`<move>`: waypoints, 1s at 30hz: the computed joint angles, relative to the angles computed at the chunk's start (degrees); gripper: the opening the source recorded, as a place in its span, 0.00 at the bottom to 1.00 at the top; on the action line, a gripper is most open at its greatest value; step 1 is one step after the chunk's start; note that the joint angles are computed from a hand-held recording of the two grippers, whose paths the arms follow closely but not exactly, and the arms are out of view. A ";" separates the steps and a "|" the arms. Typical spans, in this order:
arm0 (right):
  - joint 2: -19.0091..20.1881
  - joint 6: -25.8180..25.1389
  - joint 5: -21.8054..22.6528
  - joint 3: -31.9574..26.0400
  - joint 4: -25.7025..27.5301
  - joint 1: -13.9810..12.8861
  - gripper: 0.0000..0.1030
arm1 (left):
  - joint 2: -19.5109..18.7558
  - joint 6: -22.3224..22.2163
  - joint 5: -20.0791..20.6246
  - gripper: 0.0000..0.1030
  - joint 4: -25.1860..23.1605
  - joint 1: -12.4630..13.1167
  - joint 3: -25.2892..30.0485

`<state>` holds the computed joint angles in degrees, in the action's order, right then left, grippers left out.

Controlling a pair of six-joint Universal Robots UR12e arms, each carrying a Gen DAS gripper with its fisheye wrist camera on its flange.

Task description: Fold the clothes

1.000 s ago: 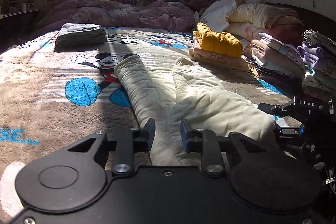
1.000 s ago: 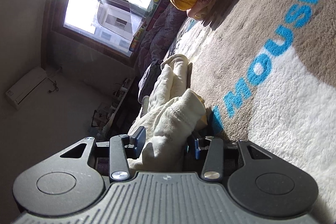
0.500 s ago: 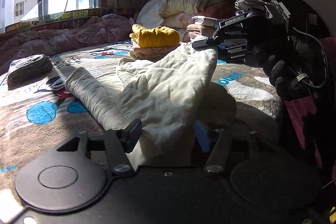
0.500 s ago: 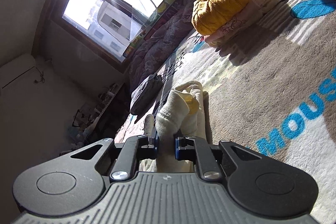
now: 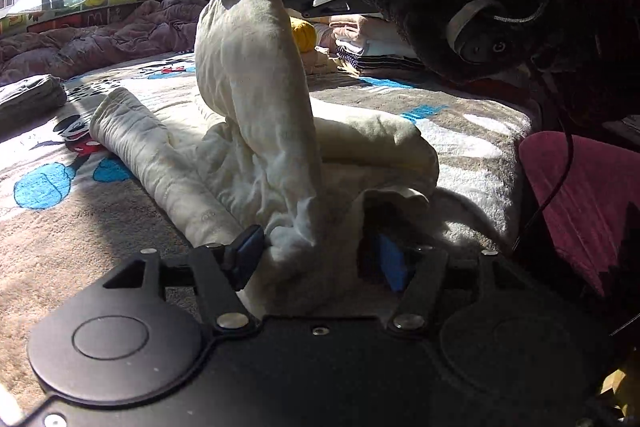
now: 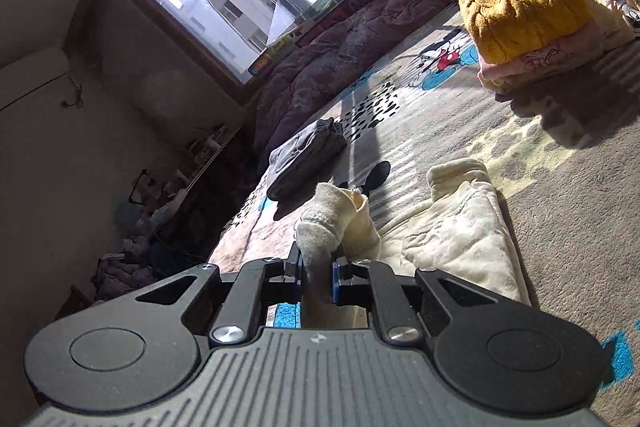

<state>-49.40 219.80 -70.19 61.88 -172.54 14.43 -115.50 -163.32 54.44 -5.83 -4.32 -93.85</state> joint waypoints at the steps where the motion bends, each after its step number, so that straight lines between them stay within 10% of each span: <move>1: 0.92 -1.87 -0.70 -2.15 2.72 0.50 0.14 | -0.19 -2.39 -1.65 0.58 -0.18 0.43 0.24; 9: 9.47 -7.51 -8.32 -20.06 22.96 3.79 0.18 | -2.62 -24.91 -13.23 0.58 2.96 3.79 1.77; 12: 10.67 -9.09 -5.68 -22.27 22.03 3.70 0.34 | -3.15 -30.62 -14.01 0.58 5.65 4.36 1.84; 16: 7.97 -11.75 -5.95 -17.23 14.36 3.12 0.59 | -3.66 -36.19 -14.27 0.58 9.42 4.94 1.91; 26: -4.58 -33.41 -3.40 8.67 -0.31 2.74 0.58 | -8.76 -64.67 -10.55 0.58 23.78 6.87 7.81; 30: -6.00 -43.22 -2.84 12.22 -1.10 3.88 0.58 | -11.18 -65.21 -7.25 0.58 18.29 6.27 12.87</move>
